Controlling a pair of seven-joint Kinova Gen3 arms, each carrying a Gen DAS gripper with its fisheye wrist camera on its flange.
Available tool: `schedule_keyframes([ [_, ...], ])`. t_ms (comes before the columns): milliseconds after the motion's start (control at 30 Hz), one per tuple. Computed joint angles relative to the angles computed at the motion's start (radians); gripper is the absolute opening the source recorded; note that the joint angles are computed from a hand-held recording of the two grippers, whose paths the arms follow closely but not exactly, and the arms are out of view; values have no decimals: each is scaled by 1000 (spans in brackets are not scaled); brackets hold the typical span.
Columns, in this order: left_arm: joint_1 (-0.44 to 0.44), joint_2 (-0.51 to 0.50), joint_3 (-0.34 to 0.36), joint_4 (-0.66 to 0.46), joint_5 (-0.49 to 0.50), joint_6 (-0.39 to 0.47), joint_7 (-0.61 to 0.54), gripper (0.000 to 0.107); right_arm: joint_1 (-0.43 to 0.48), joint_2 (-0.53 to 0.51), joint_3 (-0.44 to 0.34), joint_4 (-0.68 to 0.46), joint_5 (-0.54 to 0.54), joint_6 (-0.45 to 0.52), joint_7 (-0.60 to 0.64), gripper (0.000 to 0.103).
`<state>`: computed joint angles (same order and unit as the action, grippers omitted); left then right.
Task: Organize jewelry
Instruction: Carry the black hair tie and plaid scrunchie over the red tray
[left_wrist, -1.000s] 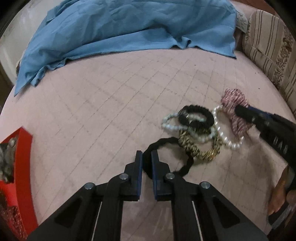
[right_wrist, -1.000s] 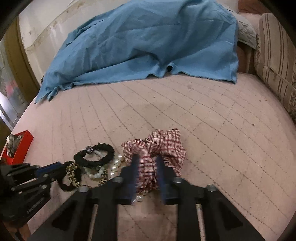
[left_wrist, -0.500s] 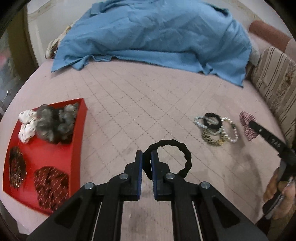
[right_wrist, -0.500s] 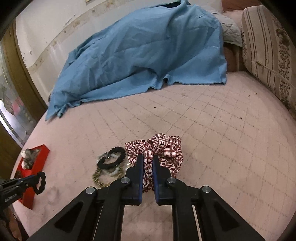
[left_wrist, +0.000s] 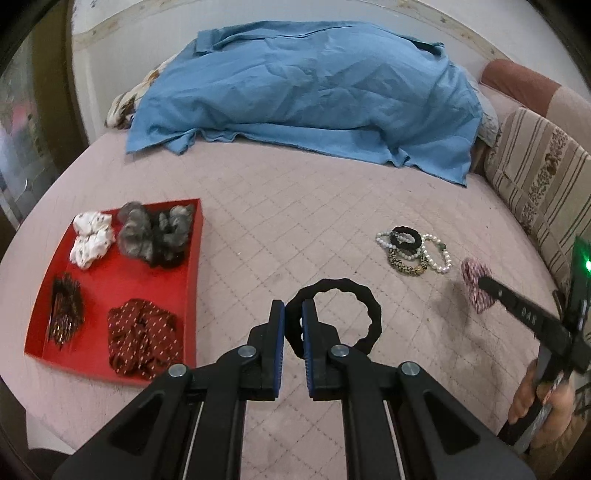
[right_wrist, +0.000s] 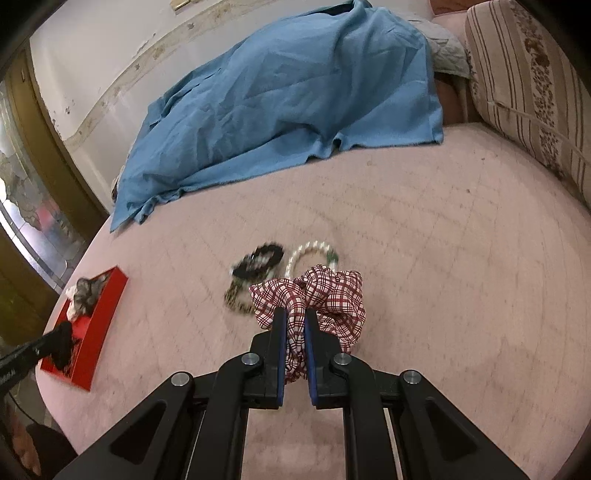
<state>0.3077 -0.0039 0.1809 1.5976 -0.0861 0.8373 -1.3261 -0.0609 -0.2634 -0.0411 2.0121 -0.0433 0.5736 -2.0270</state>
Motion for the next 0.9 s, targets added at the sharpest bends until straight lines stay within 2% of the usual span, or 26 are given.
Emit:
schedule_keyframes([
  [467, -42, -75, -7, 68, 34, -15, -13, 9, -50, -43, -127, 12, 64, 64, -116, 10],
  [600, -51, -88, -5, 85, 22, -32, -13, 9, -61, -32, -170, -11, 115, 85, -156, 10],
  [900, -82, -109, -24, 126, 12, -103, -58, 9, -103, -4, -206, -92, 186, 140, -210, 10],
])
